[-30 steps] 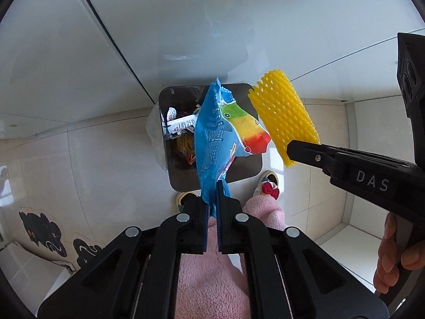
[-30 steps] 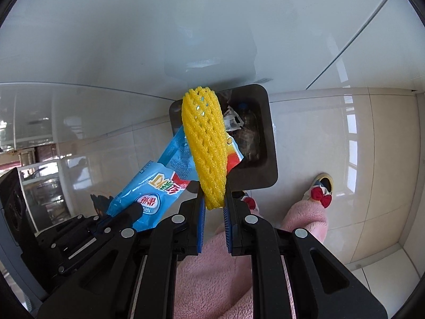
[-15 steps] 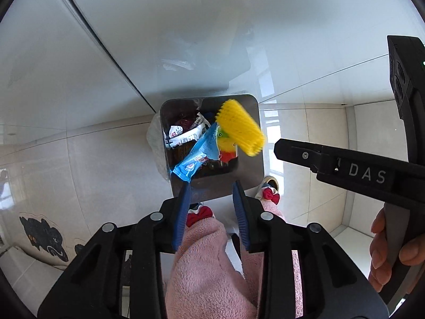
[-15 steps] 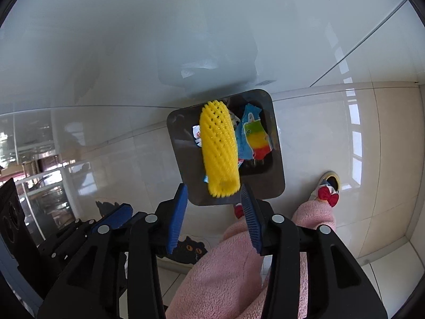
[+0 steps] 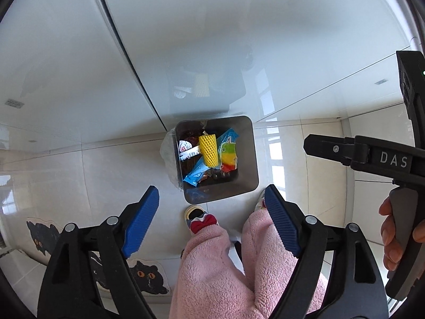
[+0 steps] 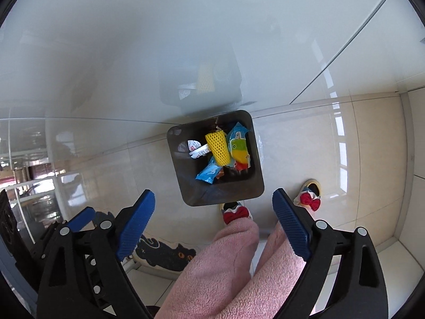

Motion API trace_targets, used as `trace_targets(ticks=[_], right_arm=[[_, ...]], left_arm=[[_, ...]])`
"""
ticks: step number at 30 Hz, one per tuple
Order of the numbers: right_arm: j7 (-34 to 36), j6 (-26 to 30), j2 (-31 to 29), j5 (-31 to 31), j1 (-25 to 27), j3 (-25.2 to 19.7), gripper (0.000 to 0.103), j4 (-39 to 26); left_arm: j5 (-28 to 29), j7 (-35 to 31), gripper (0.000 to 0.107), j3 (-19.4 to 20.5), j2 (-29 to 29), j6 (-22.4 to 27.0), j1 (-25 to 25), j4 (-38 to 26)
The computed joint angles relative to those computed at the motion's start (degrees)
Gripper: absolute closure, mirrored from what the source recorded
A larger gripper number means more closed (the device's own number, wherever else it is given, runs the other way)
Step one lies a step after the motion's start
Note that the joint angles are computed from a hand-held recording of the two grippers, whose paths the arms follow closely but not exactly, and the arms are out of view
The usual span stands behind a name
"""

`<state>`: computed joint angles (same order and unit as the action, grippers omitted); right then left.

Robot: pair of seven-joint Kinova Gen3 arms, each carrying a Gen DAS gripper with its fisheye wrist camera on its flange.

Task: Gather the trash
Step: 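Lower both items over the bin and open both tools to drop them, then raise both tools back toward the remaining trash on the counter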

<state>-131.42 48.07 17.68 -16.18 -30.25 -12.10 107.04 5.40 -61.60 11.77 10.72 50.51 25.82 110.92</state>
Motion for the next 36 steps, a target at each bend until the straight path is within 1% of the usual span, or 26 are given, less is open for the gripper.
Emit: trace_targets(ticks=[4,9,13,17,19,21,24,27,31,33,35,36], right_arm=[[-4.81,5.66,-5.88,4.96,-2.05,0.86,0.005,-1.85],[-11.54,12.27,-13.38,11.7,-3.53,-0.05,0.004,-5.38],[-15.99,16.45,-17.63,17.12,-3.6,-1.7,0.004,-9.37],[-17.21,19.26,-19.78,22.98,-3.12,-3.17,0.004,-14.2],[-16.59,19.9,-20.17,25.25,-2.54,-3.34,0.004,-16.67],[-15.35,19.12,-20.16,26.63,-1.71,-3.09,0.004,-18.68],[-12.3,17.44,-19.3,27.81,-0.23,-2.19,0.004,-21.58],[-7.88,16.09,-16.59,28.32,0.94,-0.96,0.004,-24.68],[-2.44,15.93,-12.21,26.4,2.33,1.34,0.004,-29.54],[-0.83,15.69,-10.1,25.66,2.93,2.5,0.004,-31.6],[0.85,15.13,-8.29,25.52,3.27,3.43,0.004,-33.26],[1.94,15.11,-7.29,25.45,3.39,3.79,0.006,-34.16]], left_arm=[[-1.75,1.18,0.023,0.07,-6.38,4.08,-0.09,-2.43],[-5.06,2.64,0.019,1.05,-12.76,8.33,-0.98,-6.74],[-6.19,1.99,0.017,1.53,-14.96,11.02,-2.43,-11.11],[-7.88,2.19,0.017,2.19,-14.83,13.02,-3.4,-16.18],[-9.49,2.7,0.017,2.58,-14.38,13.43,-3.57,-18.68],[-11.03,2.78,0.017,2.77,-13.42,14.62,-3.6,-21.96],[-13.36,2.75,0.017,2.59,-11.82,13.98,-3.42,-24.79],[-16.23,3.91,0.017,2.14,-9.19,13.72,-2.93,-27.98],[-18.02,5.02,0.018,0.29,-5.15,13.95,-2.38,-32.58],[-18.86,5.06,0.021,-0.73,-2.85,14.25,-2.02,-34.56],[-18.53,4.68,0.027,-1.79,-0.66,14.67,-2.0,-36.9],[-18.55,4.71,0.027,-2.31,0.46,14.81,-1.88,-37.98]])
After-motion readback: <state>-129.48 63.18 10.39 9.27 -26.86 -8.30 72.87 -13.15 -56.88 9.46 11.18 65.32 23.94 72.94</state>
